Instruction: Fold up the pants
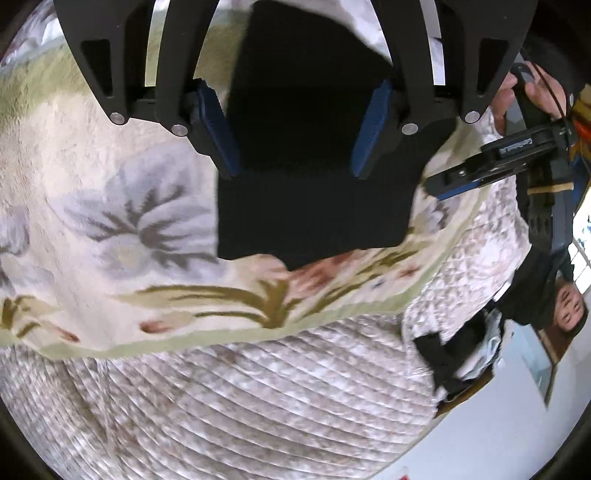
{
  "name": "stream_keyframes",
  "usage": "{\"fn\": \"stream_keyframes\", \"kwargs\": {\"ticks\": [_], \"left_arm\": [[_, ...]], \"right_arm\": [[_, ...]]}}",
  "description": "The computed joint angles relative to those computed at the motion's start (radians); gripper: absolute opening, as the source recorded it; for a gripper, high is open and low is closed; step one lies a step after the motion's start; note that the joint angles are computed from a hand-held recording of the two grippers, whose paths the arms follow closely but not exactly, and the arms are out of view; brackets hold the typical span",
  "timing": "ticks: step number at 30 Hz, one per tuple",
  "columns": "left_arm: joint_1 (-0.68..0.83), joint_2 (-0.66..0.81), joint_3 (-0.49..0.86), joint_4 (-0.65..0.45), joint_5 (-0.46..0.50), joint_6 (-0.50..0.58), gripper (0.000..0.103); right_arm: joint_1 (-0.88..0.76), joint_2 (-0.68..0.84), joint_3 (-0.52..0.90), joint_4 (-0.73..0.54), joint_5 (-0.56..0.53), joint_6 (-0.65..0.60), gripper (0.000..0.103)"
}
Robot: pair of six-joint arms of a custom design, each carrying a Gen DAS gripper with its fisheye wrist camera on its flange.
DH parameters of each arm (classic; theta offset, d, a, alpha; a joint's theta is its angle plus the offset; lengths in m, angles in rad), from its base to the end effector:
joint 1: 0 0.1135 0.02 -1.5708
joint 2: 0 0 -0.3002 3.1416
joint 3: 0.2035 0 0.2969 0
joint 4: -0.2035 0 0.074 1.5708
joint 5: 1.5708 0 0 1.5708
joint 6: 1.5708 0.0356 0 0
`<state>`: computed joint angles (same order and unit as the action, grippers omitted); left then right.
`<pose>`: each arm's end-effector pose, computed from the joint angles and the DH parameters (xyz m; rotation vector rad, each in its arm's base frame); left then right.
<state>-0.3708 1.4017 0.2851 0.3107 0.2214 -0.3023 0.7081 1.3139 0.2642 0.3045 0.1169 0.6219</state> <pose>0.2081 -0.0893 0.0960 0.1917 2.4228 -0.5773 0.1705 0.1405 0.1074 -0.0414 2.3712 0.5315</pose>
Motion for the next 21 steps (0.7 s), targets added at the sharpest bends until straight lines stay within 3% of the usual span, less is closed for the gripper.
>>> {"fn": "stream_keyframes", "kwargs": {"ticks": [5,10,12,13,14,16,17,18,21], "left_arm": [[0.066,0.185,0.017,0.127,0.122,-0.015,0.064],[0.096,0.309,0.035,0.280,0.197,-0.057,0.066],[0.092,0.325,0.045,0.290,0.193,-0.081,0.063],[0.084,0.315,0.044,0.283,0.182,-0.093,0.056],[0.071,0.295,0.035,0.277,0.169,-0.094,0.052],[0.048,0.259,0.021,0.267,0.140,-0.093,0.041],[0.039,0.242,0.019,0.256,0.130,-0.091,0.039],[0.035,0.232,0.022,0.246,0.128,-0.093,0.035],[0.033,0.170,0.027,0.180,0.127,-0.097,0.026]], "right_arm": [[-0.158,0.165,-0.025,0.155,-0.197,0.013,0.064],[-0.198,0.257,-0.034,0.314,-0.287,0.007,0.064],[-0.210,0.297,-0.016,0.343,-0.315,0.008,0.064],[-0.207,0.307,-0.003,0.339,-0.317,0.005,0.063],[-0.197,0.304,0.007,0.316,-0.301,0.003,0.060],[-0.171,0.282,0.007,0.277,-0.258,-0.003,0.039],[-0.177,0.273,-0.002,0.282,-0.267,0.002,0.034],[-0.192,0.265,-0.016,0.302,-0.302,0.013,0.021],[-0.175,0.219,-0.003,0.242,-0.282,0.001,0.016]]}}
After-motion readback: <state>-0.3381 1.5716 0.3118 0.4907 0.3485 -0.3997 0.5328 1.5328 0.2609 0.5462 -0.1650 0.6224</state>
